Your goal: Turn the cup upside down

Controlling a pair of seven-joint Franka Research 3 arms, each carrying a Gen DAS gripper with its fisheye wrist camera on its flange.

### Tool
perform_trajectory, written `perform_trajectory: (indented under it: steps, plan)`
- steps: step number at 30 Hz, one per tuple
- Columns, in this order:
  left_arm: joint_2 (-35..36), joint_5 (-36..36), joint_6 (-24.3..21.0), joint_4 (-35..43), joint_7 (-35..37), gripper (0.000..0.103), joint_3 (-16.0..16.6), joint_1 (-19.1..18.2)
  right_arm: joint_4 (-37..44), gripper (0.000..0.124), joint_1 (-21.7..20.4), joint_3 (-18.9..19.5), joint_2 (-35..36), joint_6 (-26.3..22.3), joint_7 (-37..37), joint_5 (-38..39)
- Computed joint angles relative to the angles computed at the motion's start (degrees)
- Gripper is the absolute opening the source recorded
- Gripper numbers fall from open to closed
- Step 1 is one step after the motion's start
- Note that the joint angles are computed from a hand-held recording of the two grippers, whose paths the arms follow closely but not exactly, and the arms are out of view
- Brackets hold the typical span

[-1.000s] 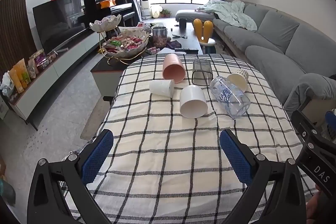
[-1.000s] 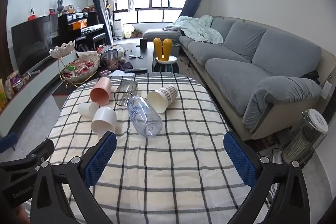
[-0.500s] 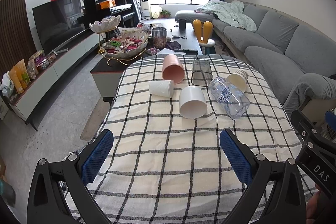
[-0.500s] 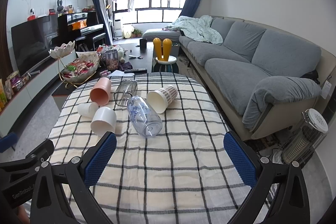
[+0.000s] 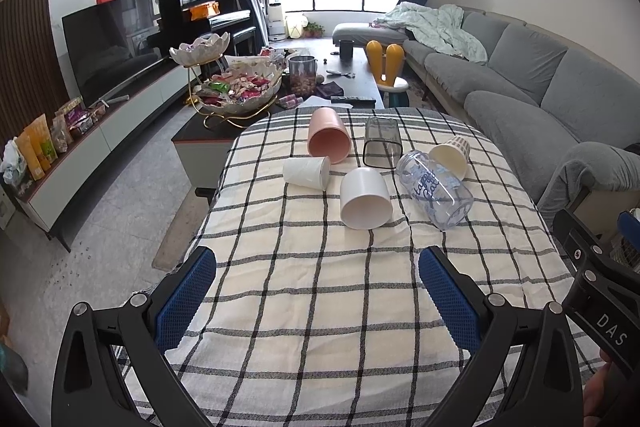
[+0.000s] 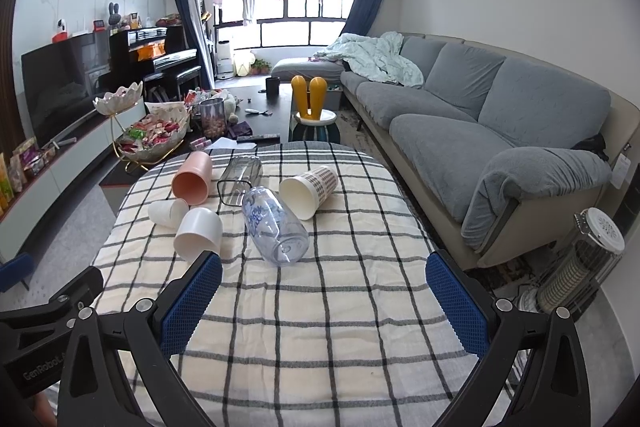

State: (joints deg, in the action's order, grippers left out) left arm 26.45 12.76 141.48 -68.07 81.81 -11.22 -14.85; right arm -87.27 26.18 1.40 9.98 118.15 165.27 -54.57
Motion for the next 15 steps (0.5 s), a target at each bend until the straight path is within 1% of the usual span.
perform_trajectory:
  steps: [15]
  plan:
    - [0.0,-0.2,0.2,0.2,0.2,0.103,0.0,0.0,-0.5,0.102,0.0,0.1,-0.4,0.0,0.3,-0.3]
